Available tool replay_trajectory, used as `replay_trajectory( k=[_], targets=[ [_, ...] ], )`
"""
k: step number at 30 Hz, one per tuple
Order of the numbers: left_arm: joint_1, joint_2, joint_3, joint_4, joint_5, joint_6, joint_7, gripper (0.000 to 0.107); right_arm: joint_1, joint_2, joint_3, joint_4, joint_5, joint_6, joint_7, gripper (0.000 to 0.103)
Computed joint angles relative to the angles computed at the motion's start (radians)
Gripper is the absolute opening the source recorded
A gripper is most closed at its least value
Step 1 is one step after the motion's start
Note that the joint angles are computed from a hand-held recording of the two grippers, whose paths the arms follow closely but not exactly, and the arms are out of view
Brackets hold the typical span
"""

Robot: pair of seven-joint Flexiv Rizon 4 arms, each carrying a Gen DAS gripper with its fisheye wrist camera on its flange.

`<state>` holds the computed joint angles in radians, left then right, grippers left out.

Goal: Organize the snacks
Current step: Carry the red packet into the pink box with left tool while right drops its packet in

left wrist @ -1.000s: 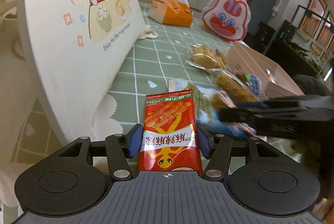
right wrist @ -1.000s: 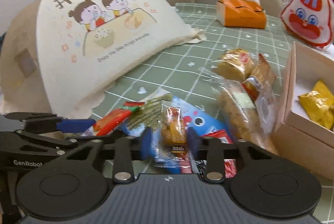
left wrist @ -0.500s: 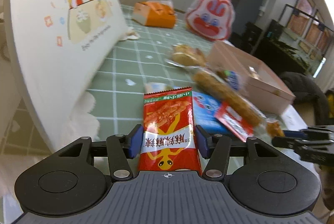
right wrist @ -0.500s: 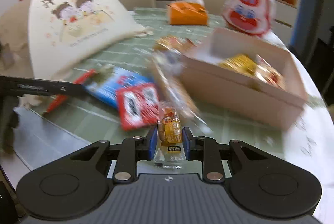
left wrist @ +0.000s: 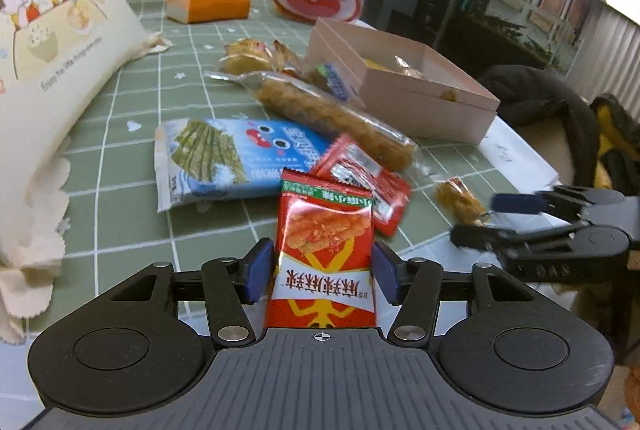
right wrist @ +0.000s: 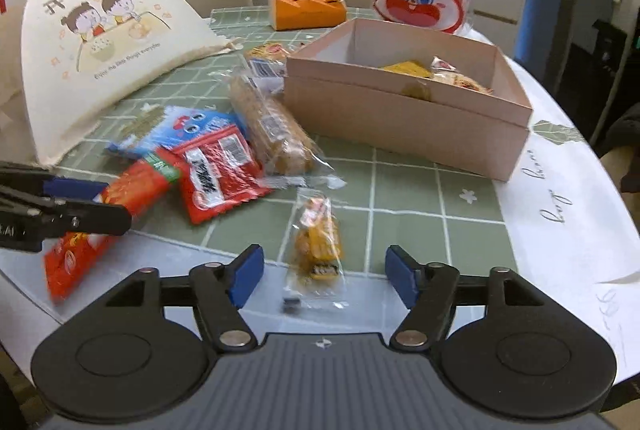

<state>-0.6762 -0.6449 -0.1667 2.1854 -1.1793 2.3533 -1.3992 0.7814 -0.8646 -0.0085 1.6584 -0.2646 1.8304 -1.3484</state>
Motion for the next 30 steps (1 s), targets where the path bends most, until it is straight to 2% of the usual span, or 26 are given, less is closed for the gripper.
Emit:
replay_trajectory(
  k=[1, 2, 5, 8, 12, 14, 17, 18, 20, 22, 24, 25, 28, 30],
  targets=[
    [-0.004, -0.003, 0.000, -0.010, -0.018, -0.001, 0.015, 0.059, 0.020, -0.001, -0.025, 0.009, 0.018, 0.019, 0.004, 0.083],
    [-0.009, -0.006, -0.002, -0.016, -0.032, 0.002, 0.025, 0.059, 0.031, -0.003, -0.039, 0.018, 0.035, 0.040, 0.005, 0.084],
    [-0.018, -0.016, -0.014, -0.046, -0.087, 0.006, 0.089, 0.060, 0.012, -0.003, -0.019, 0.032, 0.043, 0.064, -0.005, 0.086],
    [-0.013, -0.023, -0.028, -0.057, -0.094, 0.013, 0.127, 0.059, 0.005, 0.003, -0.009, 0.040, 0.048, 0.067, -0.015, 0.087],
    [-0.012, -0.042, -0.028, -0.038, -0.028, 0.062, 0.044, 0.059, -0.008, 0.001, 0.014, 0.037, 0.048, 0.086, -0.026, 0.087],
    [-0.034, -0.055, -0.029, -0.061, -0.075, 0.077, 0.110, 0.059, -0.029, -0.005, 0.039, 0.016, 0.031, 0.070, -0.025, 0.087],
    [-0.046, -0.066, -0.058, -0.102, -0.160, 0.094, 0.235, 0.059, -0.097, -0.026, 0.121, -0.043, -0.011, -0.002, 0.008, 0.085],
    [-0.044, -0.067, -0.068, -0.107, -0.168, 0.099, 0.258, 0.060, -0.119, -0.035, 0.147, -0.059, -0.032, -0.018, 0.024, 0.078],
    [-0.038, -0.073, -0.079, -0.107, -0.163, 0.116, 0.268, 0.057, -0.104, -0.041, 0.129, -0.075, -0.029, -0.024, 0.034, 0.068],
    [-0.031, -0.075, -0.086, -0.098, -0.147, 0.127, 0.245, 0.054, -0.098, -0.031, 0.121, -0.068, -0.049, -0.038, 0.029, 0.045],
    [-0.027, -0.075, -0.090, -0.091, -0.132, 0.135, 0.214, 0.051, -0.169, -0.025, 0.210, -0.054, -0.104, -0.063, 0.000, 0.029],
    [-0.026, -0.075, -0.091, -0.089, -0.124, 0.137, 0.199, 0.051, -0.188, -0.017, 0.230, -0.037, -0.122, -0.060, -0.010, 0.027],
    [-0.024, -0.070, -0.094, -0.083, -0.101, 0.126, 0.175, 0.049, -0.140, 0.025, 0.157, 0.029, -0.103, 0.008, -0.031, 0.023],
    [-0.027, -0.065, -0.090, -0.083, -0.075, 0.117, 0.163, 0.048, -0.159, 0.044, 0.171, 0.055, -0.111, 0.021, -0.043, 0.023]
  ],
)
